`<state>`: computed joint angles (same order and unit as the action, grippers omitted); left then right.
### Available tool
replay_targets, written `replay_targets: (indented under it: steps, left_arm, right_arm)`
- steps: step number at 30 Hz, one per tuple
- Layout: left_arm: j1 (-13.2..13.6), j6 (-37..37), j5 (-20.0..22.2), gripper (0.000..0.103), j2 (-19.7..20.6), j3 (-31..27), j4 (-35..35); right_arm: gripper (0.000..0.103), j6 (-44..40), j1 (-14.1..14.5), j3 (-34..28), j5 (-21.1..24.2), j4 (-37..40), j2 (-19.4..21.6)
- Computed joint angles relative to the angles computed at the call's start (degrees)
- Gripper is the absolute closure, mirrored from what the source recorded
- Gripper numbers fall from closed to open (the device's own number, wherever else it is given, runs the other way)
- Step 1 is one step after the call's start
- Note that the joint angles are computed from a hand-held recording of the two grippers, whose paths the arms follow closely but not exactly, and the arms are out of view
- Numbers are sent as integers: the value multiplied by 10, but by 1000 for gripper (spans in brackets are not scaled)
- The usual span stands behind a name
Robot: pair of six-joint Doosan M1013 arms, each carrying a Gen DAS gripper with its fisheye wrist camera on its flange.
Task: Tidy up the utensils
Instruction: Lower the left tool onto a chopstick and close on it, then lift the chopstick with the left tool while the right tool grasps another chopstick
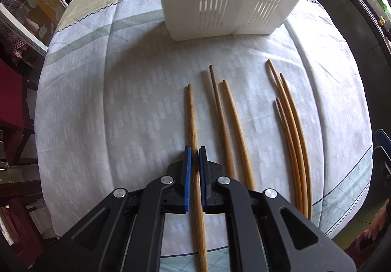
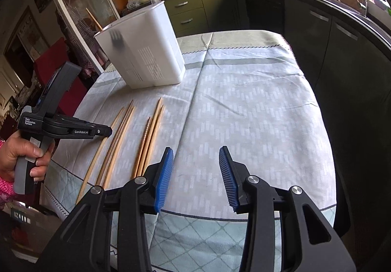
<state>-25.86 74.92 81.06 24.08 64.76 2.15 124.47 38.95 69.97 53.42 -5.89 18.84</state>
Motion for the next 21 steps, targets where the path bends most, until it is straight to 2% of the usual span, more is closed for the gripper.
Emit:
replay_targets:
  steps: [5,11,15,21]
  left_arm:
    - [11,8,-6,97,-15,21,17]
    - [28,10,-19,97,-26,40,15]
    - [34,24,-26,97,-29,41,12]
    - [35,28,-36,96,-36,53,4]
  right_arm:
    - [64,-81,-11,-95,93,79,67]
    - [74,-109,-17,-207,198,143,147]
    - [76,-101,-11,-258,249,122,180]
    - [79,-95,1,-295,290,76,200]
